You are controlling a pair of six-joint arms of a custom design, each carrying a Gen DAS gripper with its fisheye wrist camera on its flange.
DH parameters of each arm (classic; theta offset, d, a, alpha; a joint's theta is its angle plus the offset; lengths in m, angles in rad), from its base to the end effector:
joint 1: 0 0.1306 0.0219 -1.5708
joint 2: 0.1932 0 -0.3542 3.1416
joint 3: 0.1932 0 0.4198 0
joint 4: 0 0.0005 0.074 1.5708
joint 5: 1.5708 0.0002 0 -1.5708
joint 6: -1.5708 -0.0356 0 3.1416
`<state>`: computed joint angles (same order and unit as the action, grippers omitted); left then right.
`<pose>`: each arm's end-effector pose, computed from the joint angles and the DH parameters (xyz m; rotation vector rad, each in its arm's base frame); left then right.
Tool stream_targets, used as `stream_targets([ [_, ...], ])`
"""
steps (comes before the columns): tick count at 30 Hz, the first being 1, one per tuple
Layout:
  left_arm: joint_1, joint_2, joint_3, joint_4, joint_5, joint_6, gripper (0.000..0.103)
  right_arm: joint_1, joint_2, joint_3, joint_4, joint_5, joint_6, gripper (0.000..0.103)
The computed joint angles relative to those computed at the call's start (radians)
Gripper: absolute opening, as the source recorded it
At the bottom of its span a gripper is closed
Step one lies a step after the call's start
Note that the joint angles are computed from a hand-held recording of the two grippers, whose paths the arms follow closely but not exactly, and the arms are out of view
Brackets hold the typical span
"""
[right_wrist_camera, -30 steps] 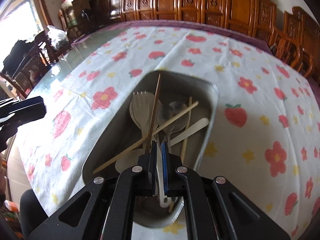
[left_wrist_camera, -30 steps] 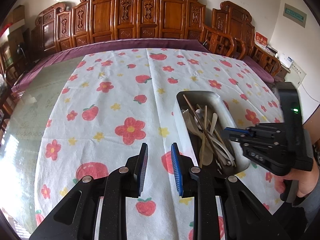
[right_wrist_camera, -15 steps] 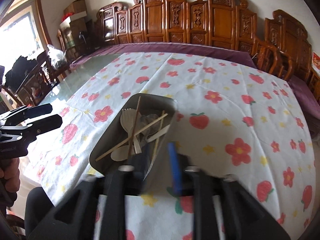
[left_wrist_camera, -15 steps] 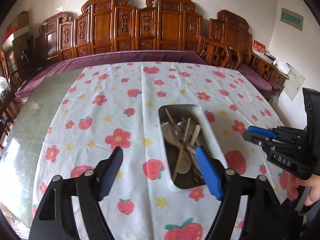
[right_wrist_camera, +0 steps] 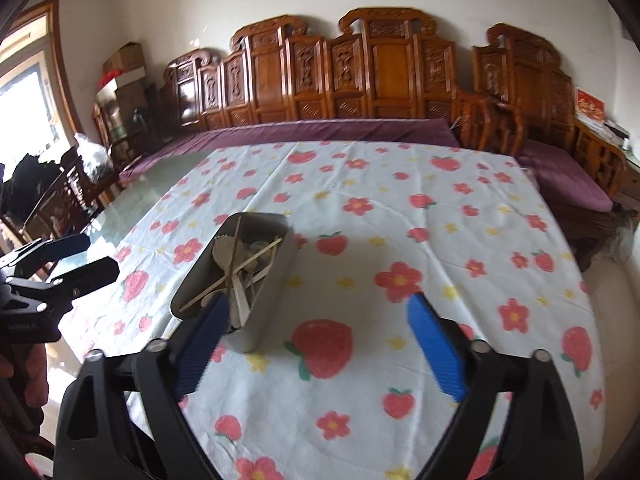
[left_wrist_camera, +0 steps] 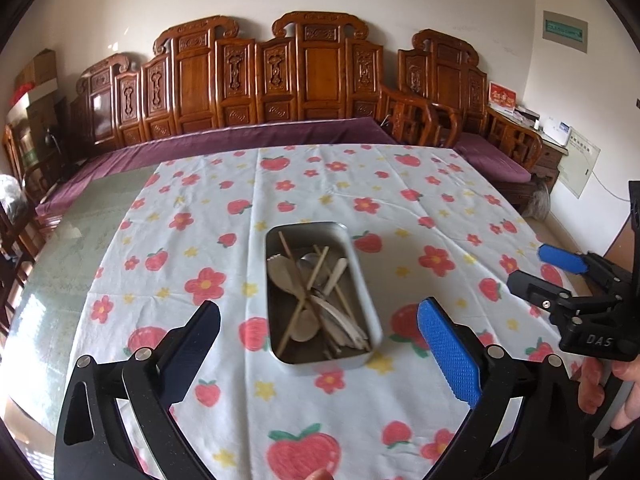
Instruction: Organize utensils
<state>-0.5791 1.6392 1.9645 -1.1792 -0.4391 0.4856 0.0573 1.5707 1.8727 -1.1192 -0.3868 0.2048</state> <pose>0.4942 -0.3057 0.5267 -0.0851 2.3202 0.0049 0.5621 0.0452 0.5249 -0.4850 2.2939 0.3884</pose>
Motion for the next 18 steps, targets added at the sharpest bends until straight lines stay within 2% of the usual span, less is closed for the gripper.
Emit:
stream_targets([
  [3,-0.033,0.008,0.026,-0.015,-0.023,0.02,0.096,-0.028,-0.035,-0.026,0.004,-0.003,0.001,0.101],
  [10,-0.104,0.005,0.069,-0.046,-0.079,0.057,0.096,-0.072,-0.133,-0.091,0.025,-0.02,0.018,0.101],
  [13,-0.129,-0.013,0.074,-0.036,-0.105,0.049,0.096,-0.085,-0.182,-0.112,0.049,-0.038,0.014,0.101],
  [18,-0.184,-0.043,0.105,-0.026,-0.207,0.015,0.096,-0.099,-0.249,-0.118,0.071,-0.072,-0.006,0.101],
])
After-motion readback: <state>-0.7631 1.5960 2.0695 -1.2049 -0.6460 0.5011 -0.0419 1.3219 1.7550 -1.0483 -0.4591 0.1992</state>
